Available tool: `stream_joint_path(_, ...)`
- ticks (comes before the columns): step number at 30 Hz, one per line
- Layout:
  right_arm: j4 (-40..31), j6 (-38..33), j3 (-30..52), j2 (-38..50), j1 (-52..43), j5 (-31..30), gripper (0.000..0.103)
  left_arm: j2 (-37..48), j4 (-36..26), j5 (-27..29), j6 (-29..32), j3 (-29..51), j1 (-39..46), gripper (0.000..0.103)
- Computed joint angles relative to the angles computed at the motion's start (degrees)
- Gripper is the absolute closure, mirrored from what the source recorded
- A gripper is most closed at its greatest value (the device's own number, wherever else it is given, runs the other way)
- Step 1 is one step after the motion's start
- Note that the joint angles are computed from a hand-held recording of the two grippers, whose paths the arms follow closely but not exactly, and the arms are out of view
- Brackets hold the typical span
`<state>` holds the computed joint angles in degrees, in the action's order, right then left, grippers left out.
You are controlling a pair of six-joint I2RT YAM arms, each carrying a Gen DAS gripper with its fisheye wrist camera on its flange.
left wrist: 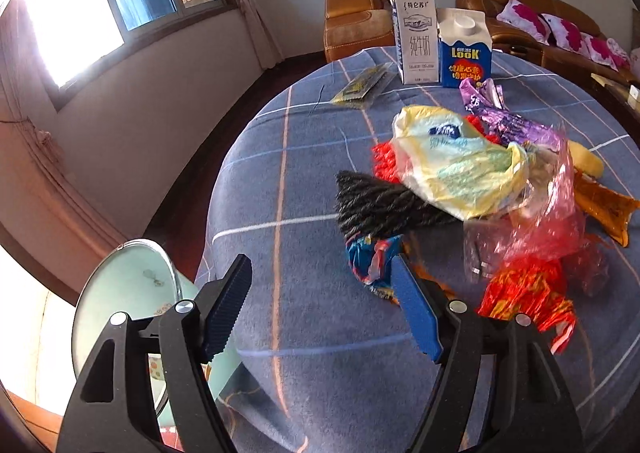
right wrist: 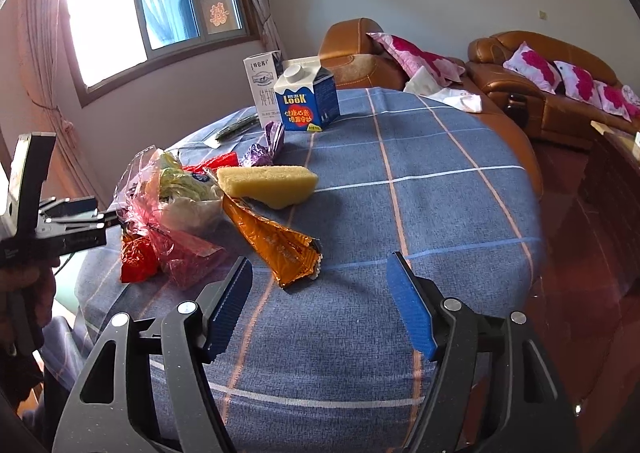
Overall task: Collect trash
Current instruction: 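Grasp the blue candy wrapper with the left gripper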
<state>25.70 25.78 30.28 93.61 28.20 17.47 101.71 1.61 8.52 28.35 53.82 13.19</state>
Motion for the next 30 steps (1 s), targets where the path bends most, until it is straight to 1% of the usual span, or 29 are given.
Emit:
stream_joint_path(1, 0.04, 0.10, 0.05, 0.10, 0.02, -0.07, 0.034, -0.28, -0.26, 0.04, 0.44, -0.43, 0.80, 0.028)
stream_joint_path(3, 0.09, 0.13, 0.20, 0.56, 0.12, 0.02, 0.034, -0.59, -1.58, -0.43, 1.04, -0.95, 2.53, 0.028)
stream_joint_path(5, 0.12, 0.16, 0.28, 0.97, 0.19, 0.57, 0.034, -1.23, -2.68, 1.08, 1.37, -1.32, 4.41, 0.028)
stream_joint_path(9, 0.33, 1.21, -0.33, 0.65, -0.70, 1.74, 0.033, -3.75, -1.38, 3.25, -0.31, -1.98, 5.85, 0.028)
stream_joint_path(12, 0.30, 1.62, -0.69, 0.36, -1.51, 2.02, 0.033, -4.84, -0.74, 4.53, -1.38, -1.05, 4.00, 0.028)
stream_joint_path(15, 0.88, 1.51, -1.24, 0.25, -2.07, 1.85, 0.033, -4.71, 0.44, 4.17, -1.46, -0.71, 0.82, 0.028)
stream_joint_path(17, 1.34, 1.44, -1.46, 0.45, -2.45, 1.53, 0.033, -3.38, -0.32, 4.70, -1.28, 0.16, -1.04, 0.028)
stream_joint_path(19, 1.63, 1.54, -1.57, 0.66, -2.81, 1.17, 0.033, -1.18, -0.63, 3.07, -1.02, 0.96, -2.66, 0.030)
stream_joint_path(20, 1.89, 1.67, -1.71, 0.74, -3.06, 0.82, 0.033, -0.13, -0.90, 2.70, -0.54, 1.23, -3.00, 0.038)
stream_joint_path(21, 2.07, 1.79, -1.82, 0.74, -3.20, 0.58, 0.033, 1.04, -2.27, 2.78, 0.03, 1.95, -2.97, 0.051)
stream_joint_path(22, 2.28, 1.84, -1.98, 0.72, -3.23, 0.49, 0.033, 2.23, -4.47, 4.03, 0.23, 3.08, -2.44, 0.055)
stream_joint_path(23, 2.55, 1.84, -2.10, 0.75, -3.20, 0.49, 0.033, 2.62, -5.09, 5.59, -0.17, 3.32, -1.81, 0.059)
stream_joint_path(24, 2.80, 1.89, -2.22, 0.78, -3.09, 0.45, 0.033, 2.61, -5.77, 6.79, -0.33, 3.56, -1.31, 0.068)
stream_joint_path(25, 3.07, 1.95, -2.37, 0.82, -3.01, 0.29, 0.032, 2.36, -7.20, 8.01, -0.22, 3.96, -0.80, 0.073)
stream_joint_path(26, 3.33, 1.98, -2.33, 1.10, -2.88, 0.14, 0.031, 1.75, -7.62, 8.15, -0.64, 3.85, -0.60, 0.074)
stream_joint_path(30, 3.73, 1.81, -2.29, 1.62, -2.17, -0.04, 0.031, -2.00, -7.53, 7.43, -0.41, 0.87, 1.28, 0.075)
